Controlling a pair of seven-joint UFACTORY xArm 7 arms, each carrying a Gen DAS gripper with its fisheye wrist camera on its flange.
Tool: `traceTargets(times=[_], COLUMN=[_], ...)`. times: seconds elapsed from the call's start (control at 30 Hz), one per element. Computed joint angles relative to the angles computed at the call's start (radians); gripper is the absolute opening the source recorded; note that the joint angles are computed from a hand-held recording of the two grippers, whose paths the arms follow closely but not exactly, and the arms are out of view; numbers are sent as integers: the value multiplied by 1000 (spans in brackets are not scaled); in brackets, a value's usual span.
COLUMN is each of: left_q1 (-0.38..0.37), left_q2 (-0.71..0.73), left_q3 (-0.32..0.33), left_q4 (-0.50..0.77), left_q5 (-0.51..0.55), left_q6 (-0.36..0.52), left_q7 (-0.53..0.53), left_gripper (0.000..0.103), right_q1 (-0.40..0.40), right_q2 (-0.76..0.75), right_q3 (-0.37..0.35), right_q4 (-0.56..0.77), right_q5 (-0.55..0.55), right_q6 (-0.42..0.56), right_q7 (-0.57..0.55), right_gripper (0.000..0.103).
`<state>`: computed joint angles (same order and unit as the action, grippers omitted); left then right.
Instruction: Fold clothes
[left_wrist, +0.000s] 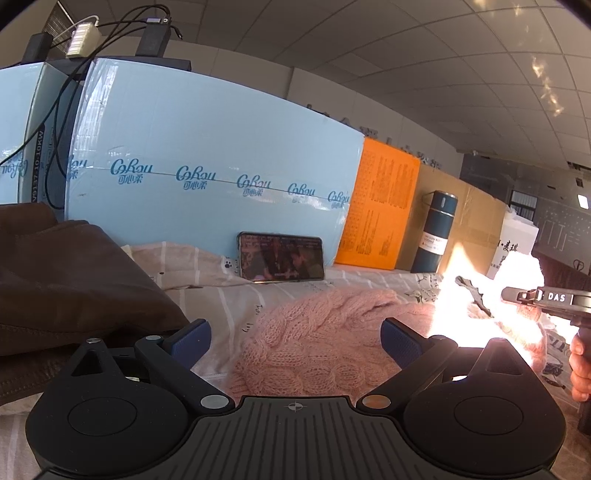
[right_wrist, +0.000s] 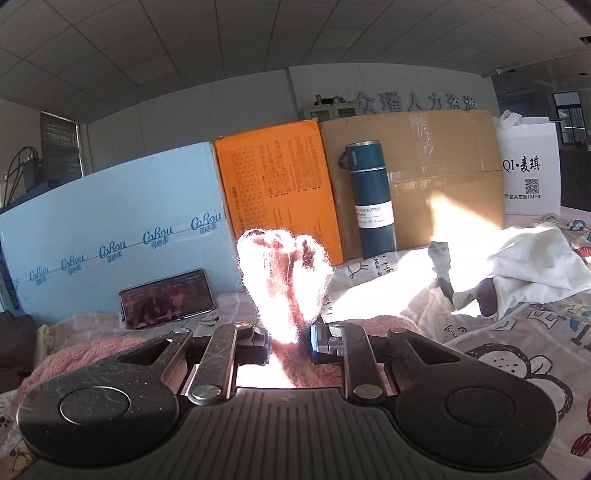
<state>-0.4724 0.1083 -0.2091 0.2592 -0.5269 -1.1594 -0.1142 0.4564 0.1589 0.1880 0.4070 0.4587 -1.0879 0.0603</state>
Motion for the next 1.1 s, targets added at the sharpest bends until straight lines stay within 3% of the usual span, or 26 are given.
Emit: traceTargets(times=[0.23,0.27,0.3,0.37,0.53,0.67,0.8,0.9,1.03,1.1], left_q1=[1,0,0,1,3,5,12,22,35,38], left_q2=[-5,-5,-6,-6,-7,-8,-14,-21,-30,-35], left_q3=[0,0,0,0,0,1,5,9,13,13], left_q4=[-4,-4,-4,-4,-4,-4,-7,-12,-16,-17], left_q5=[7,7,8,10,17,23,43,66,88,89], left_q6=[0,1,2,4,11,16,31,41,58,66], left_q7=[1,2,3,2,0,-1,-13,-34,-65,-72], left_gripper=[100,100,100,100,100,100,100,100,100,100], right_q1=[37,34,30,21,-11,-65,-102,-146,-145,-122], right_q2=[38,39,40,43,41,16,9,28,23,-13], right_q3=[5,3,2,1,-4,-11,-14,-21,-24,-17], right_q4=[42,37,31,14,-4,5,35,14,-50,-81], right_q5=[3,-22,-50,-115,-277,-432,-516,-594,-458,-296], right_q6=[72,65,54,19,2,121,259,134,-110,-119], right_q7=[-121,-117,-110,-96,-76,8,83,171,235,246], right_gripper=[20,30,47,59,73,77,82,82,86,91])
